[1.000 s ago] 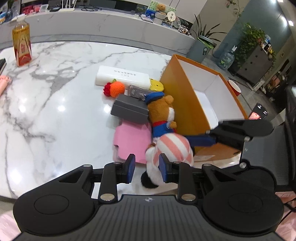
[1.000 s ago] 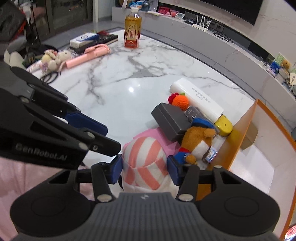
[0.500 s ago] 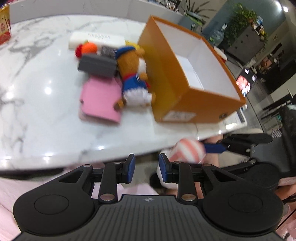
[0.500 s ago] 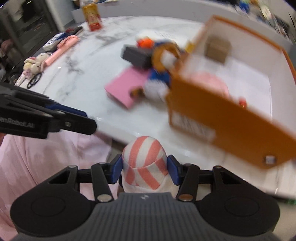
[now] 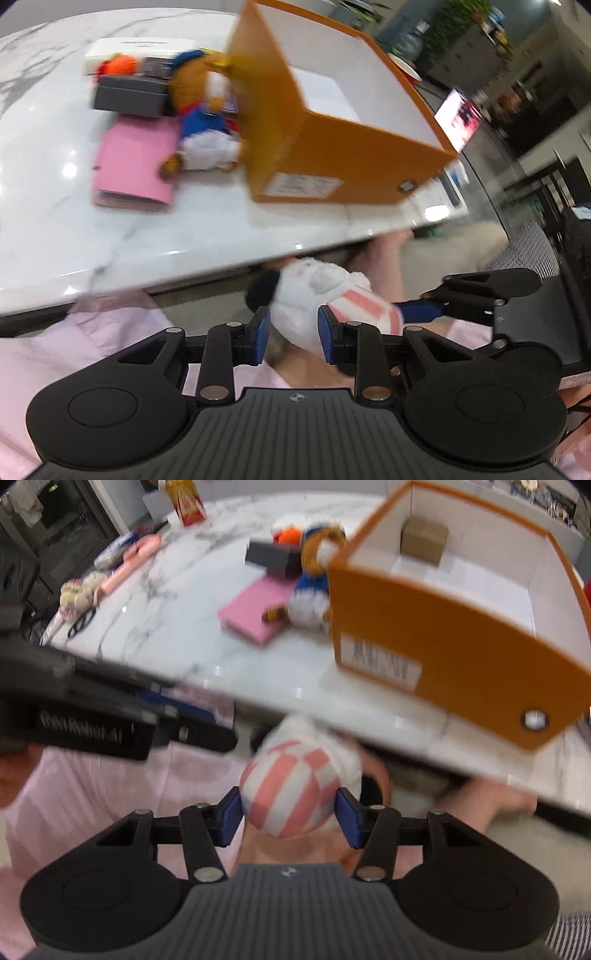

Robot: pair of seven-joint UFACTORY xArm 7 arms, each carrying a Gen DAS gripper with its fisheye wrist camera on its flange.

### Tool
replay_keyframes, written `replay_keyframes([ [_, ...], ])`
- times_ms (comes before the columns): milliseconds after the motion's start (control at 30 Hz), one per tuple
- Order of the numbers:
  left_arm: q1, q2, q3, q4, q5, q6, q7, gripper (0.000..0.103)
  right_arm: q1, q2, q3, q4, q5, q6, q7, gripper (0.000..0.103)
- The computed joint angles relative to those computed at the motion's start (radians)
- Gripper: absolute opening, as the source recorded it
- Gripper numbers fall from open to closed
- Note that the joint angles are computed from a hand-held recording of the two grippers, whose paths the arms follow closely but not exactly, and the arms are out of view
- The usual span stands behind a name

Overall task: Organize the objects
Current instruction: 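Lift the plush dog with the right tool while the left tool grasps the sailor bear plush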

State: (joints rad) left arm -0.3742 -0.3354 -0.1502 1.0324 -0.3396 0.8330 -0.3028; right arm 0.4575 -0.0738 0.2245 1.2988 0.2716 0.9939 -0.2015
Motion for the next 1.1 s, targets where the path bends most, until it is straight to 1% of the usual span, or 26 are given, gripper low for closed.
replay_keyframes([
  [67,-0.012,0.02,-0.009,0.011,-0.001,0.007,0.011,0.032,-0.002,-0.016,-0.003,-0.02,0.006,0.026,0.0,0.056],
  [100,-0.017,0.03,-0.011,0.015,-0.004,0.008,0.016,0.028,-0.003,-0.026,-0.006,-0.032,0.014,0.032,-0.004,0.057],
  [133,-0.02,0.037,-0.015,0.017,-0.003,0.008,0.017,0.027,-0.004,-0.033,-0.009,-0.041,0.025,0.036,-0.002,0.057],
  [167,-0.025,0.043,-0.016,0.017,-0.01,0.008,0.022,0.027,-0.007,-0.04,-0.011,-0.048,0.036,0.04,0.007,0.061],
  [267,-0.043,0.043,-0.001,0.0,-0.08,-0.012,0.054,0.027,-0.012,-0.056,-0.021,-0.06,0.075,0.045,0.009,0.071],
  [367,-0.041,0.044,-0.01,0.0,-0.076,-0.016,0.043,0.027,-0.017,-0.059,-0.02,-0.055,0.061,0.037,0.014,0.076],
  [533,-0.04,0.038,-0.013,0.003,-0.062,-0.007,0.043,0.026,-0.016,-0.024,-0.01,-0.028,0.006,0.044,0.0,0.074],
  [667,-0.038,0.041,-0.01,0.009,-0.06,0.01,0.043,0.026,-0.012,0.002,-0.007,-0.023,0.01,0.036,-0.02,0.071],
  [700,-0.036,0.045,-0.011,0.014,-0.055,0.019,0.04,0.026,-0.011,0.006,-0.005,-0.024,0.007,0.033,-0.023,0.07],
  [733,-0.034,0.045,-0.012,0.017,-0.049,0.024,0.036,0.026,-0.009,0.01,-0.004,-0.024,0.004,0.034,-0.025,0.066],
  [800,-0.029,0.039,-0.015,0.018,-0.033,0.024,0.036,0.026,-0.011,0.016,-0.006,-0.025,0.016,0.033,-0.024,0.064],
  [967,-0.002,0.026,-0.008,0.031,0.023,0.021,0.039,0.032,-0.014,0.008,-0.011,-0.024,0.036,0.028,-0.034,0.059],
  [1000,0.008,0.027,-0.009,0.036,0.045,0.02,0.033,0.037,-0.015,0.005,-0.011,-0.023,0.039,0.021,-0.035,0.058],
  [1033,0.02,0.028,-0.011,0.04,0.074,0.014,0.026,0.043,-0.015,0.004,-0.011,-0.02,0.039,0.009,-0.032,0.058],
  [1067,0.033,0.029,-0.013,0.044,0.107,0.007,0.018,0.047,-0.016,0.003,-0.011,-0.017,0.042,-0.005,-0.028,0.058],
  [1100,0.046,0.034,-0.016,0.052,0.141,0.007,0.007,0.053,-0.017,0.003,-0.012,-0.012,0.045,-0.017,-0.023,0.058],
])
